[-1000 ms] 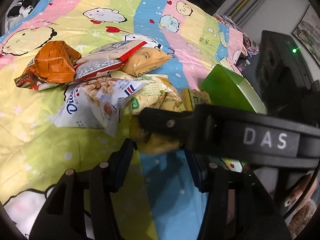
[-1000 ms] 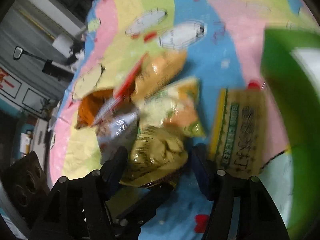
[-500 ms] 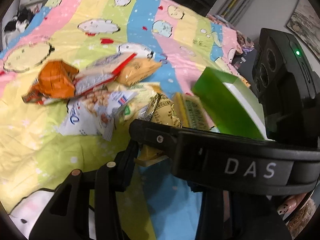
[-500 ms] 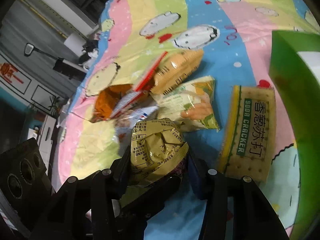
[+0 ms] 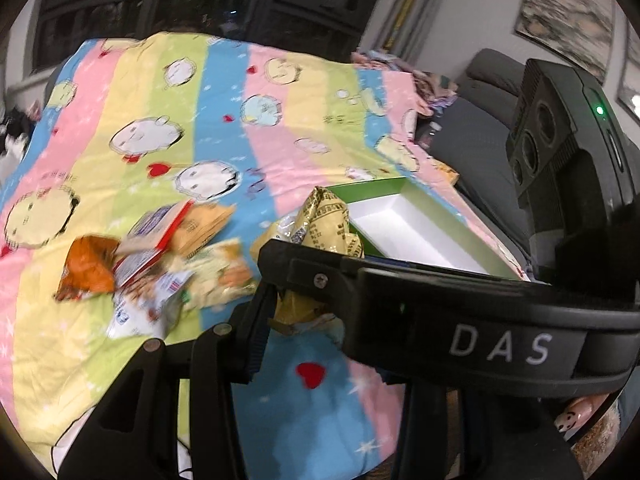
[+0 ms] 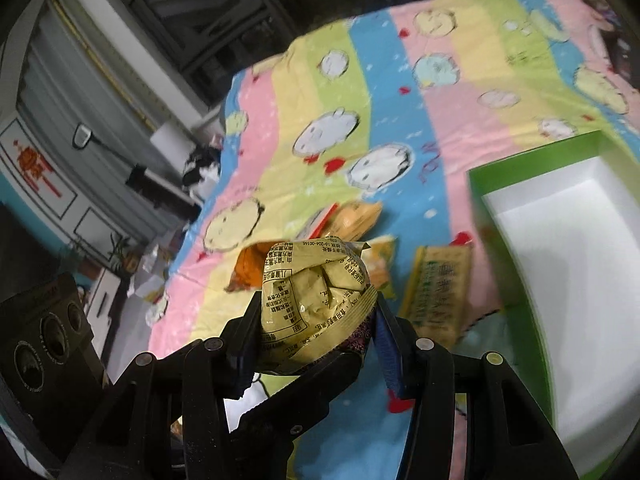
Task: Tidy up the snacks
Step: 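Carry the gold bag with the right gripper over the green box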
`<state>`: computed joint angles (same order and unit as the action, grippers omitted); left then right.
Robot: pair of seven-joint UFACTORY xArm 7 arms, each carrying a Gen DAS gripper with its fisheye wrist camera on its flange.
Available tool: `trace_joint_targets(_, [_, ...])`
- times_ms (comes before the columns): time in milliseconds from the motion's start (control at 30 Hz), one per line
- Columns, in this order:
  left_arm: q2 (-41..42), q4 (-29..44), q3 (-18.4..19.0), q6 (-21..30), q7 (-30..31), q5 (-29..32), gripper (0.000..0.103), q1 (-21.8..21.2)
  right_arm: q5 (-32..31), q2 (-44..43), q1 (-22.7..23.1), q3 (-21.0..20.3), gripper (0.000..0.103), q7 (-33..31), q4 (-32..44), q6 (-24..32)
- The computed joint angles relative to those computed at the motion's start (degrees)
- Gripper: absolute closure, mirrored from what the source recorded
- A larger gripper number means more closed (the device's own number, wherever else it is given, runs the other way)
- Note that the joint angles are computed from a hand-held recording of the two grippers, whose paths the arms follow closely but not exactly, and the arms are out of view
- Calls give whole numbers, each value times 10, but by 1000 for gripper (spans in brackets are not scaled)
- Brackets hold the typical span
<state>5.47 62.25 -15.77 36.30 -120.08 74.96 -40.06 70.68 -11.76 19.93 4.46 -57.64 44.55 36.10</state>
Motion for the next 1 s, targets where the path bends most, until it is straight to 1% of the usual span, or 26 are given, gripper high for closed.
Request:
trace_joint_targets(167, [39, 61, 5, -1, 57, -7, 61, -12, 17, -28, -14, -21, 51, -5, -15, -2])
trace_joint_targets(400, [95, 137, 31, -21, 137, -33, 61, -39, 34, -36, -44, -48, 51, -5, -20, 13])
trace_joint_targets(633, [154, 211, 65, -52, 231, -89, 61, -66, 46, -24, -77, -62, 51, 2, -16, 24])
trace_joint_targets(1000, [219, 287, 111, -79, 337, -190, 61, -104, 45, 8, -121, -66, 51, 18, -3, 39])
